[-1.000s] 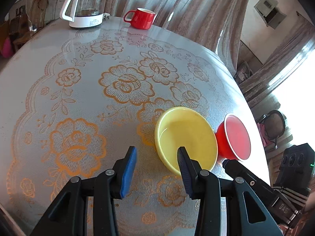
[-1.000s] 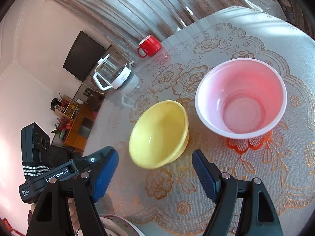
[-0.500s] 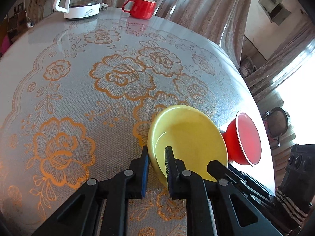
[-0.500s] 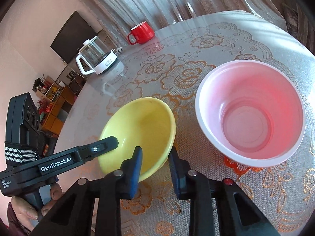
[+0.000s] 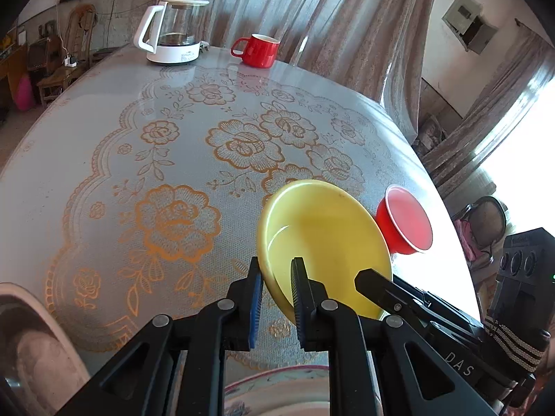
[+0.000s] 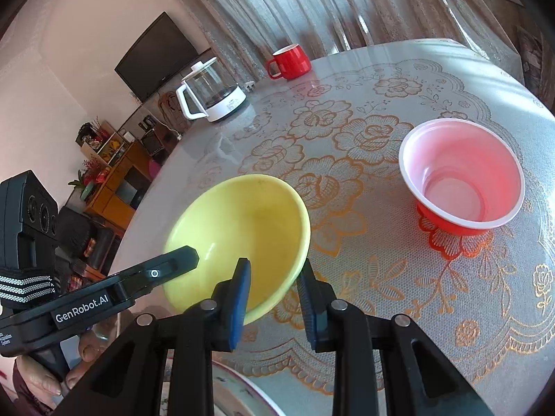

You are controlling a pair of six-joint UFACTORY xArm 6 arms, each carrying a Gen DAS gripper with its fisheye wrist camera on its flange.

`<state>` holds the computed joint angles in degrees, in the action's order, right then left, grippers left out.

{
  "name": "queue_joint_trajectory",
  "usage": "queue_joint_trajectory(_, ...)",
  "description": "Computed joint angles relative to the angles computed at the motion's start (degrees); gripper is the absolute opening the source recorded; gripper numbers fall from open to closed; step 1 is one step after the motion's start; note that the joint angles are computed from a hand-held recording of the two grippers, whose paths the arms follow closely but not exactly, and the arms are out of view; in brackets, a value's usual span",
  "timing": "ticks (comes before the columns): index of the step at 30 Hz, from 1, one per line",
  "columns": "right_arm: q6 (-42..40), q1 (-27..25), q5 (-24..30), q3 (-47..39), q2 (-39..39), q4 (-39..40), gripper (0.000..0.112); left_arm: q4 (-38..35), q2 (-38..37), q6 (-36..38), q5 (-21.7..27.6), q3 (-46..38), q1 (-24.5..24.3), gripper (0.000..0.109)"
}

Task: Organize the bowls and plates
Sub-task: 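Lift the yellow bowl with the left tool and carry it over the steel bowl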

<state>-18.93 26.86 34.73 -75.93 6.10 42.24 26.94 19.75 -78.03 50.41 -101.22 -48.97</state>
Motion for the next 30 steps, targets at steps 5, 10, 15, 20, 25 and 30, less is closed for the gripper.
queue_joint_trajectory(5,-0.75,2.80,-1.52,3.54,-4.29,0.44,0.027,5.37,-7.19,-6.58,0.10,8.14,-2.46,0.016)
queue_joint_trajectory(10,-0.84,5.88,-2.24,5.41,-6.80,0.58,0.027,9.58,-14.58,-13.50,1.11,16.82,-5.06,0.016)
queue_joint_trajectory(15,-1.36,9.20,-2.72,6.99,-8.11,1.45,0.027,13.41,-21.37,-19.65,4.05,24.27,-7.48,0.016)
queue_joint_trajectory(20,-2.04,13.26,-2.94,6.35,-7.73,1.98,0.027,16.45,-29.57,-26.70,6.96,32.78,-9.78,0.016)
queue_joint_trajectory(25,-3.43,16.98,-1.78,3.81,-5.81,3.00,0.027,18.36,-37.60,-32.72,10.39,40.43,-12.35,0.016)
queue_joint_trajectory(30,-2.47,20.51,-0.69,0.73,-2.95,1.03,0.027,18.16,-43.09,-37.41,14.22,46.27,-14.68,0.016)
